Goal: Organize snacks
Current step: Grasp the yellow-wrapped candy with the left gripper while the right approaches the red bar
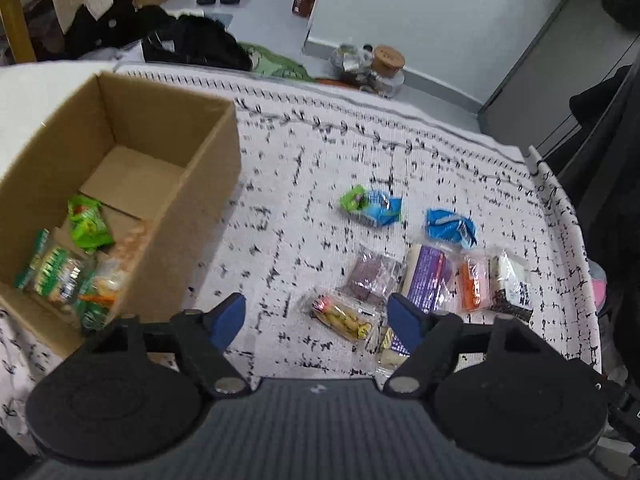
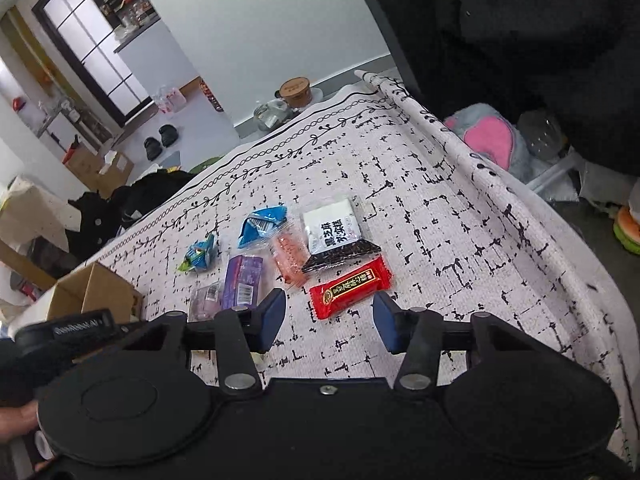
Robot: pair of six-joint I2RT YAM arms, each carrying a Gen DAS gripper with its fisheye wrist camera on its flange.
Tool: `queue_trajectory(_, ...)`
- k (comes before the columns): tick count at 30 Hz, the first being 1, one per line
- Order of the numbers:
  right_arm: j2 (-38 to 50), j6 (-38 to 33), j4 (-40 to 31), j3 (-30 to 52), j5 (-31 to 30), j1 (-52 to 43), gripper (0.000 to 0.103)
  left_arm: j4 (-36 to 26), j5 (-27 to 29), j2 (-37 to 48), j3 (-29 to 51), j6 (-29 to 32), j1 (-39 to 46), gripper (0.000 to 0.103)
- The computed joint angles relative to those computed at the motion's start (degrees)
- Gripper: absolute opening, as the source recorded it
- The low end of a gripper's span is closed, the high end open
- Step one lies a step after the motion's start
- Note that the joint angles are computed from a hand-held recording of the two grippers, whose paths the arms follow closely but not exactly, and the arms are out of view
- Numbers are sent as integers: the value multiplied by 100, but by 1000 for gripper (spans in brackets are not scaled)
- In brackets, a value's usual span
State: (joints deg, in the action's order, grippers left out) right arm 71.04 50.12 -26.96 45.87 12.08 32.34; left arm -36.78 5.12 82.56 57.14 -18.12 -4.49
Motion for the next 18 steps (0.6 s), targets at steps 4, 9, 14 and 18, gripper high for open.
queue_trajectory(4, 226, 165, 190, -45, -140, -155, 49, 70, 1, 331, 39, -140, -62, 71)
queue_trajectory(9, 523, 210, 319, -17, -321, -252, 50, 252, 45, 640, 46, -112, -57, 69)
queue_trajectory(14, 908, 392, 424, 74, -435, -358, 50, 371, 235, 1019, 100, -181, -1, 65)
queue_trajectory(18, 1305, 499, 541, 243, -401, -350, 50, 499, 337, 1279, 161, -171, -45, 61)
